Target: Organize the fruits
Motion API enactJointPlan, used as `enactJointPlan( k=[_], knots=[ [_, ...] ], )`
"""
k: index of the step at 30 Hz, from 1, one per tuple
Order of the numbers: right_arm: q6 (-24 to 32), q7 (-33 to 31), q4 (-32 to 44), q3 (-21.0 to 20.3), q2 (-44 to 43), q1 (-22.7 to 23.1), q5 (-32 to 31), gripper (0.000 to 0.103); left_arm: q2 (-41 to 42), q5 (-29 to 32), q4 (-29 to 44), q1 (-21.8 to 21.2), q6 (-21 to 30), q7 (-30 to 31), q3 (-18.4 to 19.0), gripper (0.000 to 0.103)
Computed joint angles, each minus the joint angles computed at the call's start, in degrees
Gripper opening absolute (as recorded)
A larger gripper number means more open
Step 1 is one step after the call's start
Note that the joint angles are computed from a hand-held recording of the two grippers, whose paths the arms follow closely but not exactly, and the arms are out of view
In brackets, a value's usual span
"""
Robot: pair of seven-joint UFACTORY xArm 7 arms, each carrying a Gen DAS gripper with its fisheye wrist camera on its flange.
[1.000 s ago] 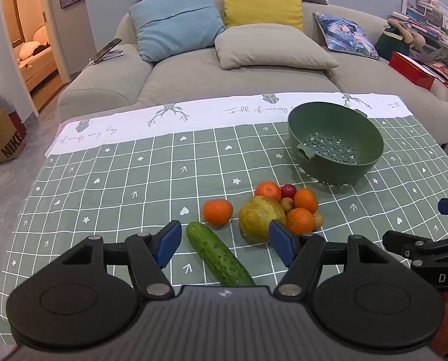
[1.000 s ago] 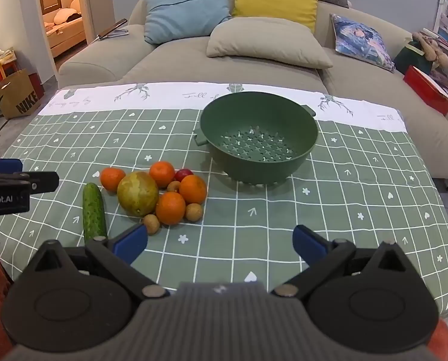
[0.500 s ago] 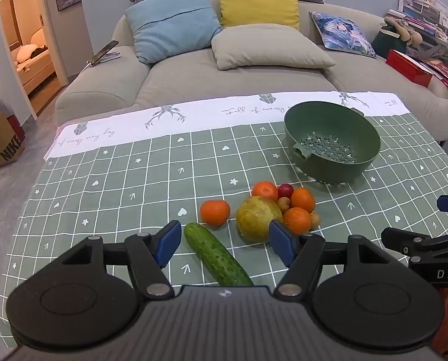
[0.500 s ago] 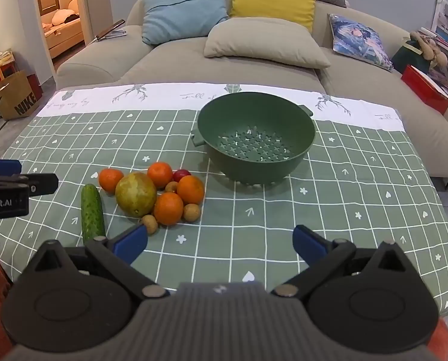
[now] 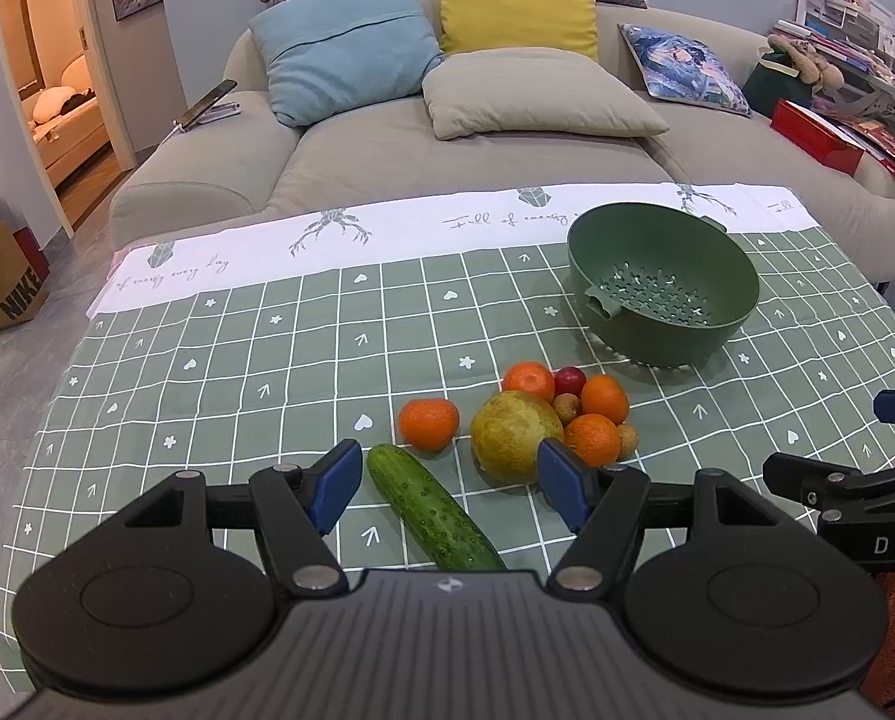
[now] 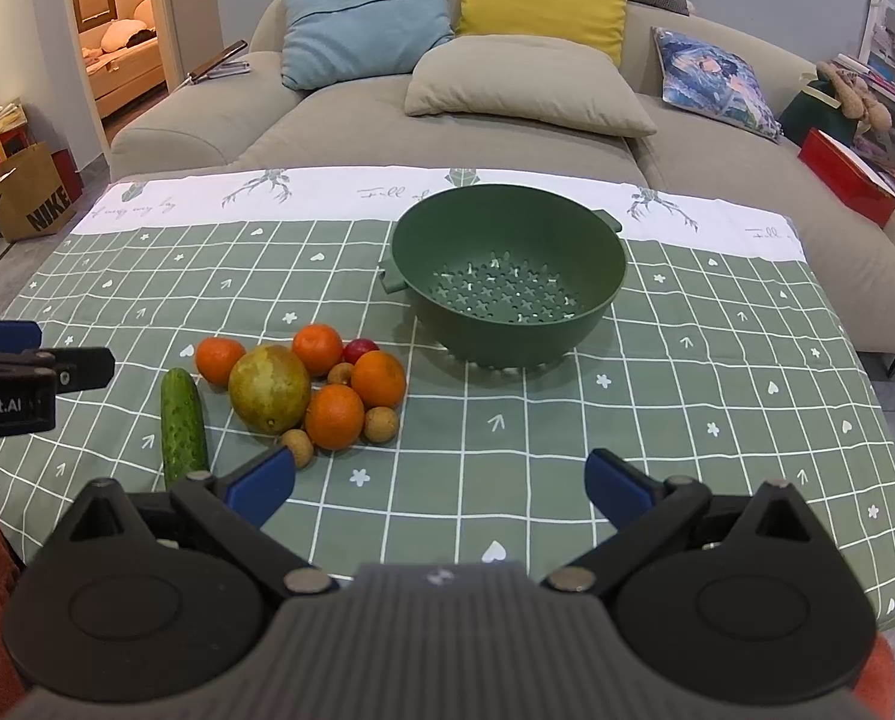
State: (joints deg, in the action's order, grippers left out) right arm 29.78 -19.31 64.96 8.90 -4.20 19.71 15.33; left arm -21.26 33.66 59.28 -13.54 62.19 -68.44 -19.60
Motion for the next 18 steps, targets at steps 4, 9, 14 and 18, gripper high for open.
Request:
enactJointPlan(
  k=[4, 9, 14, 18],
  knots=[
    [-0.08, -1.59, 0.07, -0.23, 0.19, 0.16, 1.78, 0.098, -0.32, -0.26, -0.50, 0.00, -0.83, 0.12, 0.40, 0.079],
    [0.33, -8.88, 1.22, -0.75, 1.85, 0.42, 10.01, 0.098, -0.59, -3.27, -1.74, 0.53, -3.74, 1.28, 2.36, 0.078],
    [1.27, -13.42, 4.32, 0.12, 5.40, -0.08, 13.94, 0.092, 0.27, -7.73, -2.54, 1.12, -6.15, 4.22, 4.41, 0.076],
    [3.21, -13.55, 8.50, 1.19, 9.46, -0.87, 14.59, 0.084, -0.24, -11.45, -5.12, 1.89, -10.19, 4.45, 6.04, 0.064]
  ],
)
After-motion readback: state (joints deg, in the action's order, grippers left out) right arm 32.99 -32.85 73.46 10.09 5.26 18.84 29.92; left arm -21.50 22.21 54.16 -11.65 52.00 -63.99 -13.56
